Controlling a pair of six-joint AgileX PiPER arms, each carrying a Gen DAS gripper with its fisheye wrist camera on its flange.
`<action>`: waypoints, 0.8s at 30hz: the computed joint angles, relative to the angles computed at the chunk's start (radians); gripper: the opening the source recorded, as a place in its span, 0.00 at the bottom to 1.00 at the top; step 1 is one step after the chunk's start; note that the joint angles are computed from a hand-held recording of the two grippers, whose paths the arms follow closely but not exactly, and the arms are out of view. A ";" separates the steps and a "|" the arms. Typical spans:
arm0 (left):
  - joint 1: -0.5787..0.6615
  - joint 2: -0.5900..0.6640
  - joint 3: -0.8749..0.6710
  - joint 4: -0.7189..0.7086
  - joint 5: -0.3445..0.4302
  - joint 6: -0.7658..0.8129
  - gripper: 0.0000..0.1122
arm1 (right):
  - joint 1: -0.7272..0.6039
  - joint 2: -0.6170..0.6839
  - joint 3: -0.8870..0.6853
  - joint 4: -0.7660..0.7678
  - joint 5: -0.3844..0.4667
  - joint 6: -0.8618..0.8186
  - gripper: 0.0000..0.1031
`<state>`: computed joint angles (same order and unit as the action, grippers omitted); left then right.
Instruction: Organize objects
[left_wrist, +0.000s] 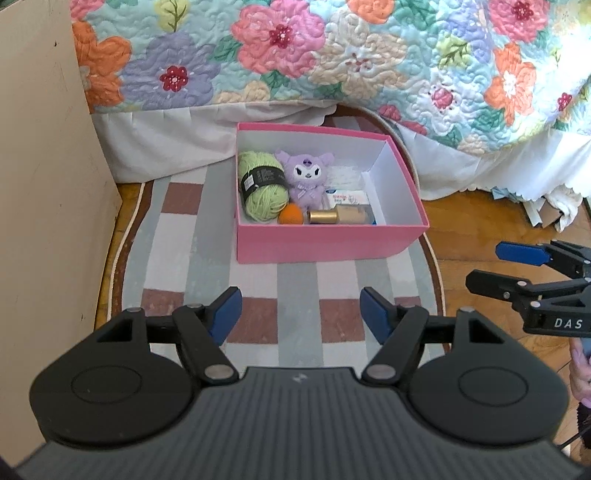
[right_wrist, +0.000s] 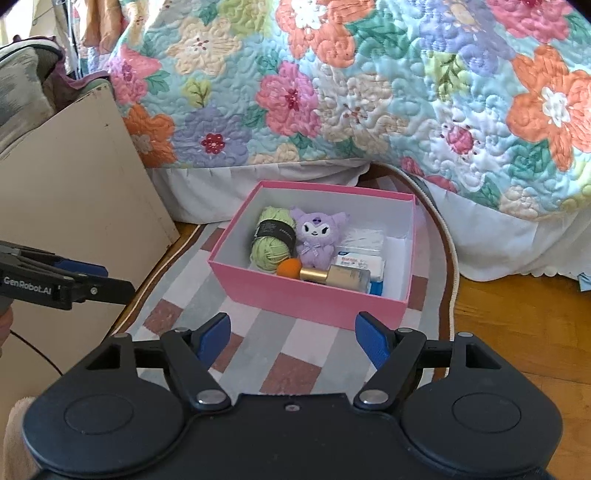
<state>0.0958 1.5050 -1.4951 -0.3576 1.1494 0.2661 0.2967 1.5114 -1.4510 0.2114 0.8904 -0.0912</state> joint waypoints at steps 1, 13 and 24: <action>-0.004 -0.003 0.005 0.003 -0.001 -0.001 0.62 | 0.005 -0.004 0.009 -0.008 -0.005 0.009 0.78; -0.053 -0.027 0.061 0.055 -0.052 -0.034 0.86 | 0.077 0.025 -0.015 -0.209 0.068 0.249 0.86; -0.120 0.014 0.012 0.161 -0.008 -0.179 0.92 | 0.085 0.034 -0.035 -0.232 0.101 0.316 0.87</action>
